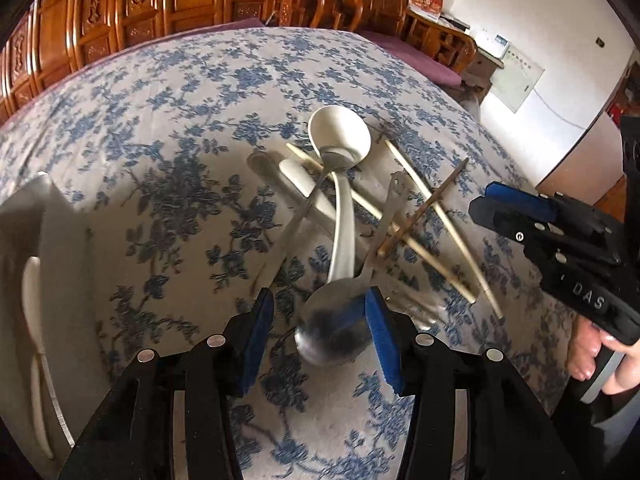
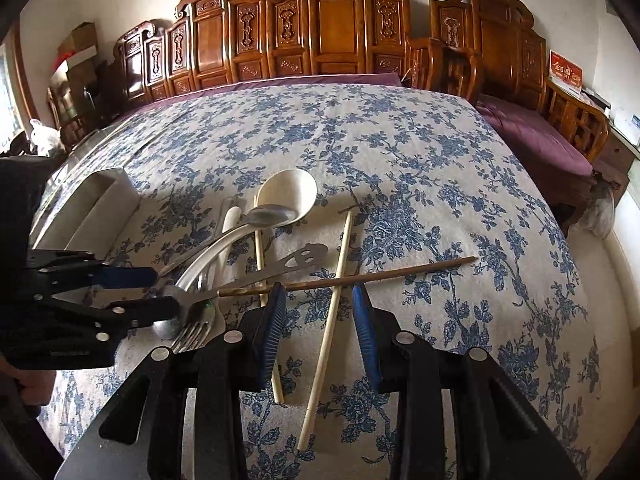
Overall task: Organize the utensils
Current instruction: 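Grasp a metal fork from the pile with the left gripper while the right gripper approaches a chopstick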
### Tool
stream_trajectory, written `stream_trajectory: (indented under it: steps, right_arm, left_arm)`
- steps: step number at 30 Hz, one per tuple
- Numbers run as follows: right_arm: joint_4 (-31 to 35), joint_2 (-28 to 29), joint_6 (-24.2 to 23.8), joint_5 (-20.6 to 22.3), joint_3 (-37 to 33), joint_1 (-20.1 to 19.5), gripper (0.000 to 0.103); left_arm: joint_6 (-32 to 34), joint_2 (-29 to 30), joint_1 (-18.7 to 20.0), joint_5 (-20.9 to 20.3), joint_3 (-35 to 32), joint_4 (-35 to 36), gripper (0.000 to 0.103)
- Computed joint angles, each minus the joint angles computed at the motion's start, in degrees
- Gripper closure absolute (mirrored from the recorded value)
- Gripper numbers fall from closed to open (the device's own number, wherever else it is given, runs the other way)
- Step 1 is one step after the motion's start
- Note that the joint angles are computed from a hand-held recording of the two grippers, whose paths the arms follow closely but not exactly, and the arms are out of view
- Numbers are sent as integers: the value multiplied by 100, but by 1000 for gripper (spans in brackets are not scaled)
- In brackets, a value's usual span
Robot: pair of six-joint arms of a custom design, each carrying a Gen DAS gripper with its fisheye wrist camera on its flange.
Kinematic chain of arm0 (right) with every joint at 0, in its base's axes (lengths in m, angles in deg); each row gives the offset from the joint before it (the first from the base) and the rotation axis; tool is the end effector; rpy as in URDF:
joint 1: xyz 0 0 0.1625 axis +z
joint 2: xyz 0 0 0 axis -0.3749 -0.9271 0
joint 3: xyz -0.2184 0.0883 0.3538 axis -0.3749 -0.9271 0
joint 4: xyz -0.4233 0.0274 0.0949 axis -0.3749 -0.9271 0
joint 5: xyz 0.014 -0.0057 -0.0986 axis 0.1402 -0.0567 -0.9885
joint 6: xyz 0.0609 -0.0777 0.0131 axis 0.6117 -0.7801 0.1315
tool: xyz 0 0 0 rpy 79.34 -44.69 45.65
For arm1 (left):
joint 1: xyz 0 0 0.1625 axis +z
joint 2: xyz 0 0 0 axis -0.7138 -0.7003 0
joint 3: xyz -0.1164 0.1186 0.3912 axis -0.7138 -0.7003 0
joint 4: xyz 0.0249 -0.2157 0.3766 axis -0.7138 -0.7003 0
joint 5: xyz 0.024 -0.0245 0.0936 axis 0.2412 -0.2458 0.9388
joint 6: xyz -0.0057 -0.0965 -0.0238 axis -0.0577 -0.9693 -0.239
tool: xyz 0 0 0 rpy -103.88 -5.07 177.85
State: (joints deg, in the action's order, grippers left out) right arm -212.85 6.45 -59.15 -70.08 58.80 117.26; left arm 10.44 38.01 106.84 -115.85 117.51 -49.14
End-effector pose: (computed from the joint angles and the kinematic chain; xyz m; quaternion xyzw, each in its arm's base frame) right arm 0.1279 -0.6423 0.1870 0.0339 -0.8653 0.3501 0.3571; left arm -0.2351 -0.7714 0.0088 0.4024 0.9013 -0.0443 0.1543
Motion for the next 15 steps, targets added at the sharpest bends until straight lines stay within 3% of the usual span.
stream_trajectory:
  steps: [10,15]
  right_arm:
    - [-34,-36,59,10,25,-14,66]
    - [-56,-43,73,0,33,-17,66]
  left_arm:
    - [162,-67,-91,119,236,-177,66]
    - [364,-254,-182,216,523,-350,82]
